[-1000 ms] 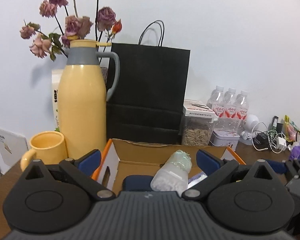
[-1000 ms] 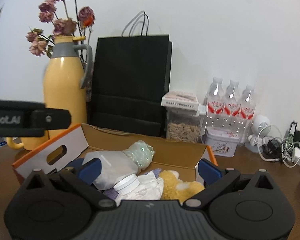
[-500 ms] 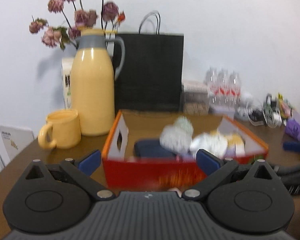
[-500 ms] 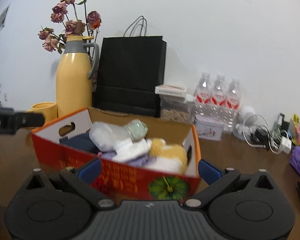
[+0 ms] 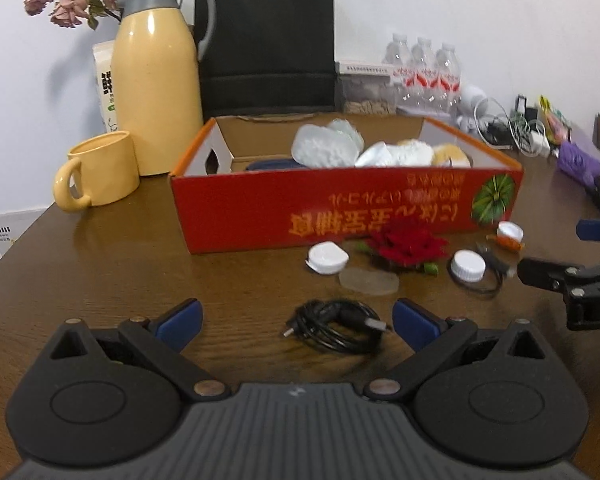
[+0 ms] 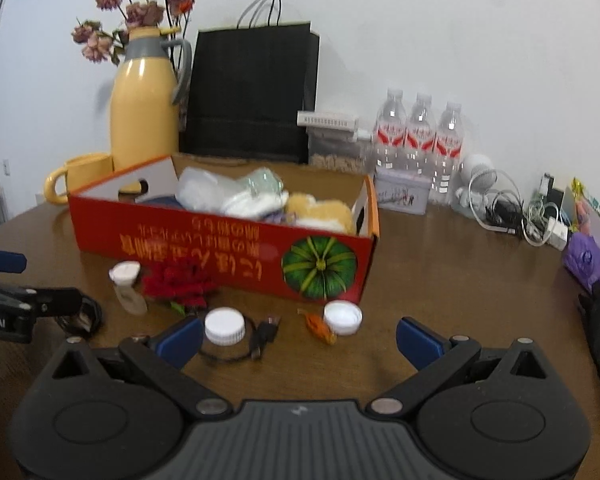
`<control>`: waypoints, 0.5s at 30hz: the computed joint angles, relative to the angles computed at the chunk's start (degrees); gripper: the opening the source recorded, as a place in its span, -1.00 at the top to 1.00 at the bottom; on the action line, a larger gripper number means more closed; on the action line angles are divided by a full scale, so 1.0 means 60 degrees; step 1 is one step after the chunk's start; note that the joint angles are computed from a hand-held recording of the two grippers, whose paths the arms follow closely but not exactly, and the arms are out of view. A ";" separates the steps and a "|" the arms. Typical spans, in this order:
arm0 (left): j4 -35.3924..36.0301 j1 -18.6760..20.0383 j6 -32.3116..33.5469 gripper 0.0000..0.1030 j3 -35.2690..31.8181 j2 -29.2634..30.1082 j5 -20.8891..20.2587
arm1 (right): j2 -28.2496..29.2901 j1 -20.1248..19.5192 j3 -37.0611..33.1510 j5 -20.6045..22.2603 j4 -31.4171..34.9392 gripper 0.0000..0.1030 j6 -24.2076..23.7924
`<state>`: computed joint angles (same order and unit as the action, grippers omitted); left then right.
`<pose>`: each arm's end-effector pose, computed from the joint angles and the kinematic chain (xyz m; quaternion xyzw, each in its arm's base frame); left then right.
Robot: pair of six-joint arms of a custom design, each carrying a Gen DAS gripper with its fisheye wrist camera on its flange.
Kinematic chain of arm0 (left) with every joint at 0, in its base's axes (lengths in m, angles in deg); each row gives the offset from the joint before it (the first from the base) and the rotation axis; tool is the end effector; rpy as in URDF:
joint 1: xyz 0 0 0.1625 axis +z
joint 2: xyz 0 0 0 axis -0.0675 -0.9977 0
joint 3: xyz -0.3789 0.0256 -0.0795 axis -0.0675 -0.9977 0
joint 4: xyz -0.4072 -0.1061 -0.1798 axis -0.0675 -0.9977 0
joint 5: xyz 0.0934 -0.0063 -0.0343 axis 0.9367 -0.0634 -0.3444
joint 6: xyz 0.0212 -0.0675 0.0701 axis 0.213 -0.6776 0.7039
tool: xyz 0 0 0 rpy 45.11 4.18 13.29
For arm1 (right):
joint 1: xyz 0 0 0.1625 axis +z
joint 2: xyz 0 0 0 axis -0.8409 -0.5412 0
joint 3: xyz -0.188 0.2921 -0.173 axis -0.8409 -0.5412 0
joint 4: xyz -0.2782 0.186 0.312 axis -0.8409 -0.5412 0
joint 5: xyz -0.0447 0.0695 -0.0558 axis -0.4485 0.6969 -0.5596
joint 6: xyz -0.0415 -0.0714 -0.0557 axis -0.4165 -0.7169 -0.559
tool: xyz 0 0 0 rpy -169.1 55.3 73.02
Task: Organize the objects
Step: 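Withdraw both tools from the box back over the table, then grasp the black cable with the left gripper while the right grasps the red rose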
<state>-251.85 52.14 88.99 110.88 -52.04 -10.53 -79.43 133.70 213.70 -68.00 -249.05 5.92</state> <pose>-0.1812 -0.4804 -0.0386 0.4239 0.8243 -0.3146 0.2047 0.0136 -0.3644 0.1181 0.0861 -0.7536 0.4940 0.4251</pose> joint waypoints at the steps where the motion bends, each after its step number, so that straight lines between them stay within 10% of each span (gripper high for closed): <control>1: -0.0007 -0.0014 0.0066 -1.00 -0.0011 0.0051 0.0034 | -0.0022 -0.0001 -0.0014 -0.0039 0.0094 -1.00 0.0020; 15: 0.1420 0.0062 -0.0676 -1.00 -0.0681 0.0308 0.0354 | 0.0005 0.0013 -0.0124 -0.0207 0.0347 -1.00 -0.0020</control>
